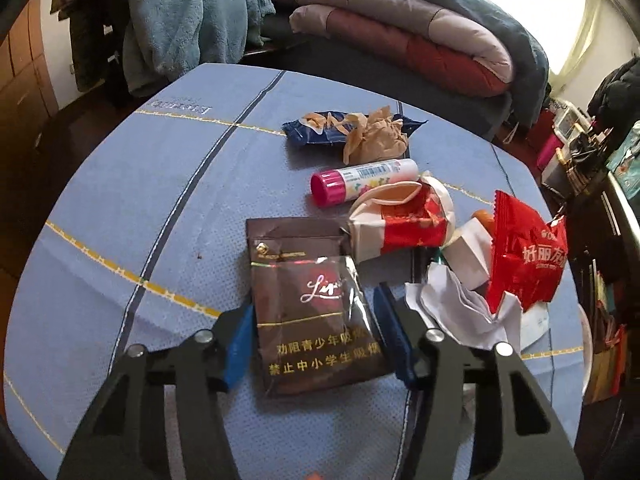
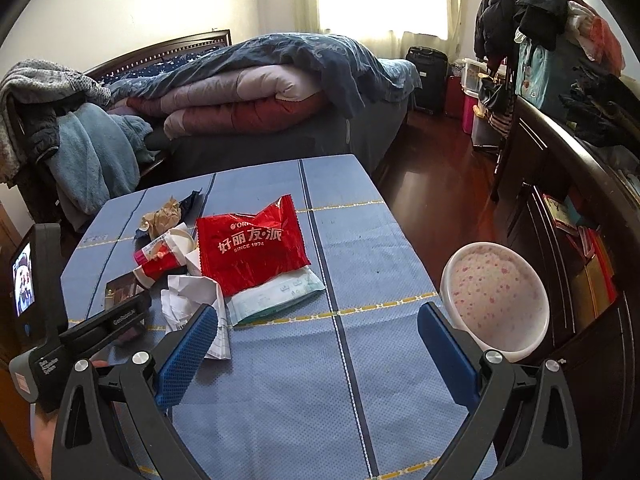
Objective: Collect trash
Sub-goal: 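Grasp the brown cigarette pack with the left gripper while the right gripper approaches the crumpled paper, then grasp the crumpled white paper with the right gripper, then carry both items to the wastebasket and open both grippers to drop them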
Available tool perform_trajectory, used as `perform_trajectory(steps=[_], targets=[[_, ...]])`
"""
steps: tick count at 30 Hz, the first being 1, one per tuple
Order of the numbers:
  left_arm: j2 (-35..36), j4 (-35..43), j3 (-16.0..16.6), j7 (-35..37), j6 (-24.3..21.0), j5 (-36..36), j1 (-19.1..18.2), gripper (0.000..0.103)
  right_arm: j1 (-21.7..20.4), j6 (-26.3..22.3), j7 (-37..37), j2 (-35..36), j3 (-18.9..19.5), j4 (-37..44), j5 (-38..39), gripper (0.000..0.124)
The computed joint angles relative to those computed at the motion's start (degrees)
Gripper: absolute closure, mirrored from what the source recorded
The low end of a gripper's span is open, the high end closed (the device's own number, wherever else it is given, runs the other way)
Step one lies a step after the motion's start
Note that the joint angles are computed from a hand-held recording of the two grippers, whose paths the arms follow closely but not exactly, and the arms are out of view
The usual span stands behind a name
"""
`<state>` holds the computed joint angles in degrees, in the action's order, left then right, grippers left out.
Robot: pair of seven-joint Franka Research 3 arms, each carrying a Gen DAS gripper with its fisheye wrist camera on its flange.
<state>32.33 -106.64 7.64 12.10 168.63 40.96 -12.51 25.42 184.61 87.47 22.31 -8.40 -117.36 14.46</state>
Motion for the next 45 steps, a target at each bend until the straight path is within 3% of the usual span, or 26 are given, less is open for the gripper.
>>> perform_trajectory(steps=[4,7,9,14,16,18,20,23,24,26,28,30,32,38,43,45], targets=[[-1.2,-2.2,0.9,-0.1,3.7,0.3,0.2,0.053,-1.1,-0.8,-0.6,1.2,1.6,1.5,-0.2,0.025],[-2.8,-4.4,7.6,-5.7,5.3,5.3,-5.0,0.053,-2.5,-2.0,-2.2,3.1,4.2,3.7,-0.9,0.025],[-4.3,-5.8,11.9,-10.9,5.2,10.5,-8.4,0.053,-6.0,-3.6,-4.9,4.7,9.0,5.7,-1.1,0.025],[-8.2,-8.8,15.9,-20.5,3.7,21.4,-10.6,0.053,-8.6,-8.1,-9.7,8.9,14.8,11.3,-0.5,0.025],[-9.7,-9.8,16.9,-24.5,2.9,26.0,-11.1,0.053,-6.6,-8.2,-10.0,10.0,13.8,12.5,-0.8,0.025],[-10.9,-10.5,17.2,-27.5,2.4,29.7,-10.9,0.053,-1.4,-8.2,-7.9,11.4,8.8,13.8,-2.5,0.028],[-11.9,-11.0,17.0,-29.7,2.0,32.8,-10.2,0.053,2.9,-10.0,-5.0,12.9,4.3,15.7,-4.3,0.047],[-13.2,-11.7,16.0,-32.0,1.9,36.3,-8.7,0.053,2.2,-13.0,-3.7,13.7,4.9,17.0,-5.2,0.064],[-13.4,-11.7,15.5,-32.5,2.3,37.1,-8.0,0.053,1.3,-11.7,-4.0,13.4,5.9,16.2,-5.2,0.067],[-13.9,-11.7,14.5,-33.4,3.0,39.0,-6.8,0.053,-1.2,-8.6,-5.6,11.9,8.8,13.9,-4.3,0.082],[-14.3,-11.5,13.2,-34.5,3.3,41.0,-5.9,0.053,-2.7,-7.2,-6.5,10.4,10.2,12.0,-3.4,0.083],[-14.8,-11.1,12.0,-36.3,3.6,43.5,-5.2,0.053,-6.5,-6.3,-8.9,8.9,14.0,10.3,-1.7,0.086],[-15.6,-11.0,10.4,-37.1,3.2,45.3,-4.6,0.053,-12.4,-5.3,-12.6,7.3,20.2,8.1,1.0,0.086],[-17.0,-10.0,5.5,-38.8,3.1,49.7,-2.4,0.052,-24.5,-1.3,-20.6,3.0,32.2,1.8,7.9,0.087],[-17.3,-8.1,1.0,-39.5,3.1,53.4,-0.7,0.052,-38.6,1.1,-26.7,1.0,46.0,-2.7,12.7,0.087],[-16.9,-7.0,-0.8,-39.5,3.3,54.5,0.1,0.052,-41.9,2.8,-26.9,0.1,48.9,-4.4,13.1,0.087]])
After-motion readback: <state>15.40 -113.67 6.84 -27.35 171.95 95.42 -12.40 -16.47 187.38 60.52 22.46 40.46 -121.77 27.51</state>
